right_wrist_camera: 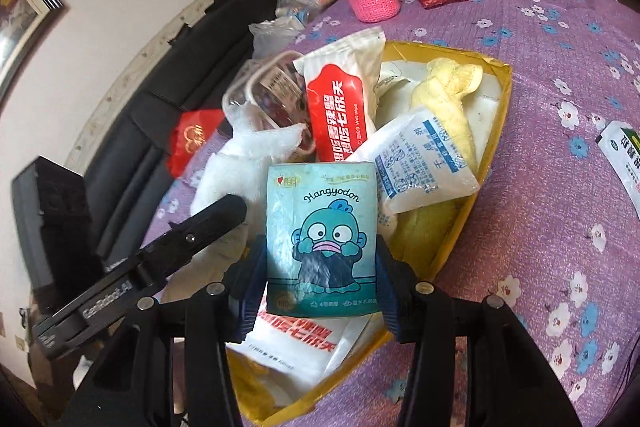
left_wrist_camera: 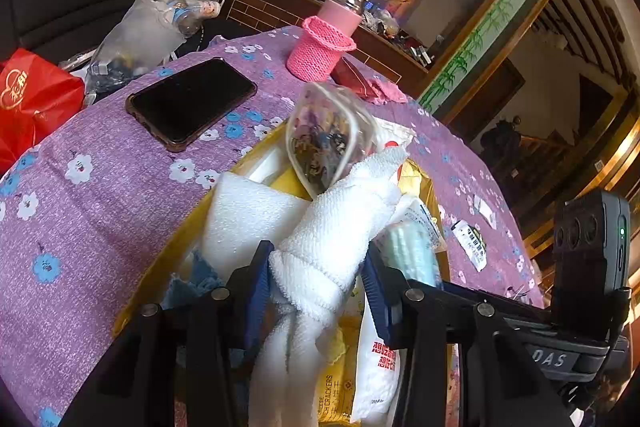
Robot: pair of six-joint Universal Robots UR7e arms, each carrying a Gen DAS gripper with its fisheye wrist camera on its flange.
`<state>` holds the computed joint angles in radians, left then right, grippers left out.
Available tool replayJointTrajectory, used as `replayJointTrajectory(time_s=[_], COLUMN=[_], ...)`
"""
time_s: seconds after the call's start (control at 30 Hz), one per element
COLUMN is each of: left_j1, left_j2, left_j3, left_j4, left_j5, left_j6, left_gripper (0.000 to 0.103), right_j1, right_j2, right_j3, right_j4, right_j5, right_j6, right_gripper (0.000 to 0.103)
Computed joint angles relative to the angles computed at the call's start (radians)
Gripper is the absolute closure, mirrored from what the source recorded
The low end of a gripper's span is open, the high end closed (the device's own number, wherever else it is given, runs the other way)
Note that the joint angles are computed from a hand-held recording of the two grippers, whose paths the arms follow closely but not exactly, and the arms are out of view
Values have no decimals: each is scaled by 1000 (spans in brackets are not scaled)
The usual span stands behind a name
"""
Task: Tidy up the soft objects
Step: 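Carry the towel into the box with the left tool while the right tool carries the tissue pack in, then open both tools to release the towel and tissue pack, then withdraw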
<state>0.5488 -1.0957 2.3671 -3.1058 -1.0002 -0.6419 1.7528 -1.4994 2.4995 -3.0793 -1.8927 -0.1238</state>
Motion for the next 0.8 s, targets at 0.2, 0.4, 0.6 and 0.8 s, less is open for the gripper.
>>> replayJointTrajectory(time_s=[0.2,0.4,0.6,0.8], left_j1=[-8,-21,-132,-482], left_j2=[6,-25,-39,-81], left_j3=[-10,-2,15,140], left_j4=[40,71,171,391], left_j5=[43,59,236,755], left_j6=[-13,-60,-132,-387], left_gripper=[36,17,13,0], right_j1=[25,56,62,77], right_j2=[40,19,-80,-173], right_j3=[-10,10,74,144], right_j4=[-44,-125,-180,-260], right_j5=[-56,-89,-82,-124], right_j6=[-9,-35,-46,-64], right_gripper=[48,27,27,24])
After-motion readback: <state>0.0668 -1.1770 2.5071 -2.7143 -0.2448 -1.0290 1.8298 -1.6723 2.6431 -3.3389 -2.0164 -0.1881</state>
